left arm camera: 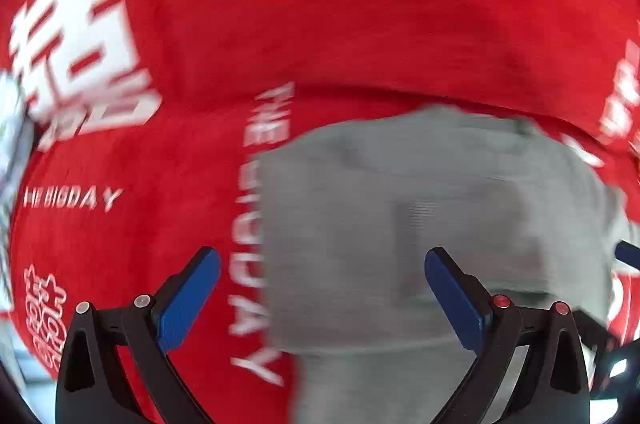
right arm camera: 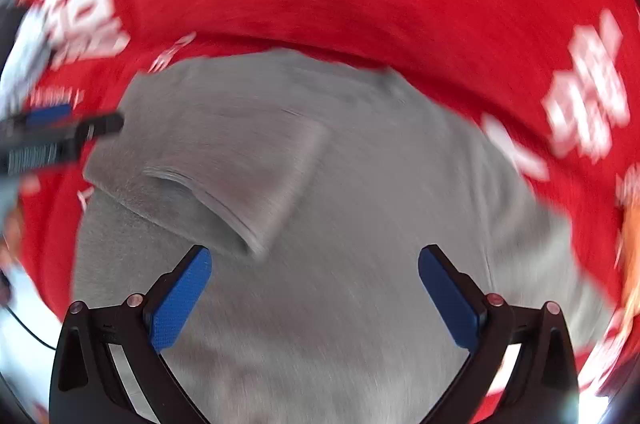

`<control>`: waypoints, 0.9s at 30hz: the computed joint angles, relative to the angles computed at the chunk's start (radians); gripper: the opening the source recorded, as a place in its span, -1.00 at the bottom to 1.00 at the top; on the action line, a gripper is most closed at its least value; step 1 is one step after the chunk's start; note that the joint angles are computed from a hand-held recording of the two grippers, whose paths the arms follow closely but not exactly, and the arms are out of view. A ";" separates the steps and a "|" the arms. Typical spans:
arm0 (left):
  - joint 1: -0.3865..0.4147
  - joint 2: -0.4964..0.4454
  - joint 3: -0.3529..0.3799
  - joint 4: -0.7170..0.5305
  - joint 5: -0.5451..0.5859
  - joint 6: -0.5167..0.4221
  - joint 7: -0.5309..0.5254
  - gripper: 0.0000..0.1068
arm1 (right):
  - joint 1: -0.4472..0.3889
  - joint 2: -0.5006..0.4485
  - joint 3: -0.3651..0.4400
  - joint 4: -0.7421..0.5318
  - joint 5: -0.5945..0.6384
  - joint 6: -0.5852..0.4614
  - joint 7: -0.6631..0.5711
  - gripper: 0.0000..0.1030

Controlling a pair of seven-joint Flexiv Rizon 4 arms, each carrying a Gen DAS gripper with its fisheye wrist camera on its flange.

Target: Fold small clothes

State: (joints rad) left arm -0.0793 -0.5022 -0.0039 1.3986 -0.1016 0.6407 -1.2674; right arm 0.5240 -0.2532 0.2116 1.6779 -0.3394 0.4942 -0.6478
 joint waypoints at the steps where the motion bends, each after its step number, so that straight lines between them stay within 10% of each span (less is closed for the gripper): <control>1: 0.001 -0.038 0.019 -0.053 0.017 -0.048 -0.036 0.91 | 0.018 -0.054 -0.004 -0.048 -0.041 -0.030 -0.057 1.00; 5: 0.011 -0.095 0.048 -0.107 0.043 -0.071 -0.139 0.91 | 0.080 -0.174 -0.047 -0.139 -0.182 -0.136 -0.165 0.84; 6: 0.011 -0.097 0.047 -0.101 0.047 -0.066 -0.148 0.91 | 0.091 -0.194 -0.062 -0.147 -0.216 -0.160 -0.181 0.27; 7: 0.009 -0.096 0.048 -0.094 0.057 -0.064 -0.151 0.91 | 0.082 -0.199 -0.066 -0.143 -0.218 -0.145 -0.198 -0.71; 8: 0.007 -0.095 0.046 -0.087 0.065 -0.064 -0.149 0.91 | 0.070 -0.198 -0.064 -0.146 -0.194 -0.130 -0.203 -0.87; 14: 0.019 -0.102 0.019 -0.082 0.030 -0.057 -0.137 0.91 | -0.077 0.027 -0.086 0.153 -0.078 0.308 0.223 -0.81; 18: 0.025 -0.151 0.014 -0.160 0.005 -0.123 -0.157 0.91 | -0.173 0.123 -0.052 0.338 0.145 0.487 0.462 0.51; 27: 0.001 -0.018 0.037 -0.002 0.104 0.014 -0.067 0.91 | -0.214 0.179 -0.064 0.534 0.077 0.825 0.836 0.51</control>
